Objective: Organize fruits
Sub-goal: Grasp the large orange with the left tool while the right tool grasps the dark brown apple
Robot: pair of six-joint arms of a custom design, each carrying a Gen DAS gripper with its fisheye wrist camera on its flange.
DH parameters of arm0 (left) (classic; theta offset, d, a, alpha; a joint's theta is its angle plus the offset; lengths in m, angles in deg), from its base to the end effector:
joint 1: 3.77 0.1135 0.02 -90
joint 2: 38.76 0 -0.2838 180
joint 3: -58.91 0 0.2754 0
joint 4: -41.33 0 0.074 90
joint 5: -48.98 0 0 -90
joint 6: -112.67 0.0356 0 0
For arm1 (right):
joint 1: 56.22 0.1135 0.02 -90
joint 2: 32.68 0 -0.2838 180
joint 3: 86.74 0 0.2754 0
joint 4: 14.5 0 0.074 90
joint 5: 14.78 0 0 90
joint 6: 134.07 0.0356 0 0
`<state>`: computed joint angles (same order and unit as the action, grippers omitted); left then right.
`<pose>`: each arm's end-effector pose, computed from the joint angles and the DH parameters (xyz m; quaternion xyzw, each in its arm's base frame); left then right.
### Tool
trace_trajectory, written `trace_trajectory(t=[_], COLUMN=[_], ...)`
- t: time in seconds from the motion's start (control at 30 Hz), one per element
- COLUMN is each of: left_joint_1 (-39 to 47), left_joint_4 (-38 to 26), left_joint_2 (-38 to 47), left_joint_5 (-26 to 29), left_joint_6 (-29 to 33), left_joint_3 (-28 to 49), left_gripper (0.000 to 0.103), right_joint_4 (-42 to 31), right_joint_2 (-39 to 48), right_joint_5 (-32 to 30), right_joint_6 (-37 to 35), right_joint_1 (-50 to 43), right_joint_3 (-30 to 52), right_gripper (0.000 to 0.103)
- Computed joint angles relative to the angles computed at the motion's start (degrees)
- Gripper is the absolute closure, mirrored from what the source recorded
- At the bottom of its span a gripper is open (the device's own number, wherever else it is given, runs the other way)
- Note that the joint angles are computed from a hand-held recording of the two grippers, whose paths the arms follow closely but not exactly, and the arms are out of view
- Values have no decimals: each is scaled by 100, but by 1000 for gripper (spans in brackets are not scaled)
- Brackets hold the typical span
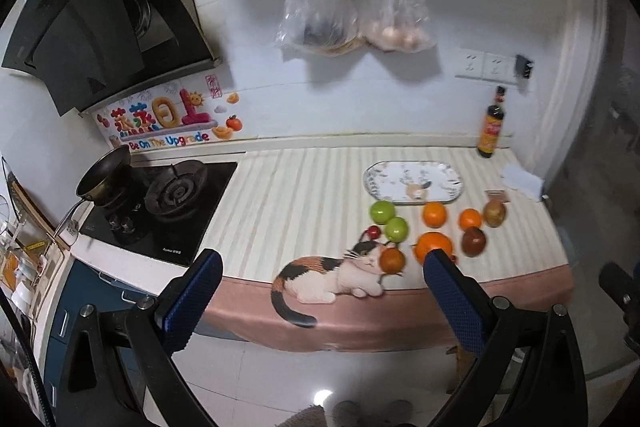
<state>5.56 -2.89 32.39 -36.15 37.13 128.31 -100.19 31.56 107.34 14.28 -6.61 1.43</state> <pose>0.2765 0.0424 0.2950 0.0574 0.9246 0.0387 0.3746 0.1425 0.1383 0.3891 0.1383 0.9241 0.0318 0.3549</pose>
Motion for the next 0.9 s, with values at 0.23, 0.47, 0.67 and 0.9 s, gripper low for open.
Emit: trace_trajectory(t=[0.23,0.47,0.67,0.9], left_joint_1=[-62,-547,-1346,-2070], left_joint_4=[485,133,-900,-2621], left_joint_2=[1783,3549,5463,7786], left_joint_5=[-301,-455,-316,-180], left_joint_6=[-80,-366,-656,-611], left_joint_3=[607,1640,3450,6297], left_gripper=[0,0,1,1], right_joint_4=[1833,3335,4039,3927], right_joint_2=[710,2256,3687,5095], right_joint_5=[-1355,-2525,-3702,-4325], right_joint_6=[-939,-1821,-2533,-3200], right_joint_1=[-1309,-2893,-4322,-5196], right_joint_3=[-1105,-1400,-1023,-90], right_gripper=[0,0,1,1])
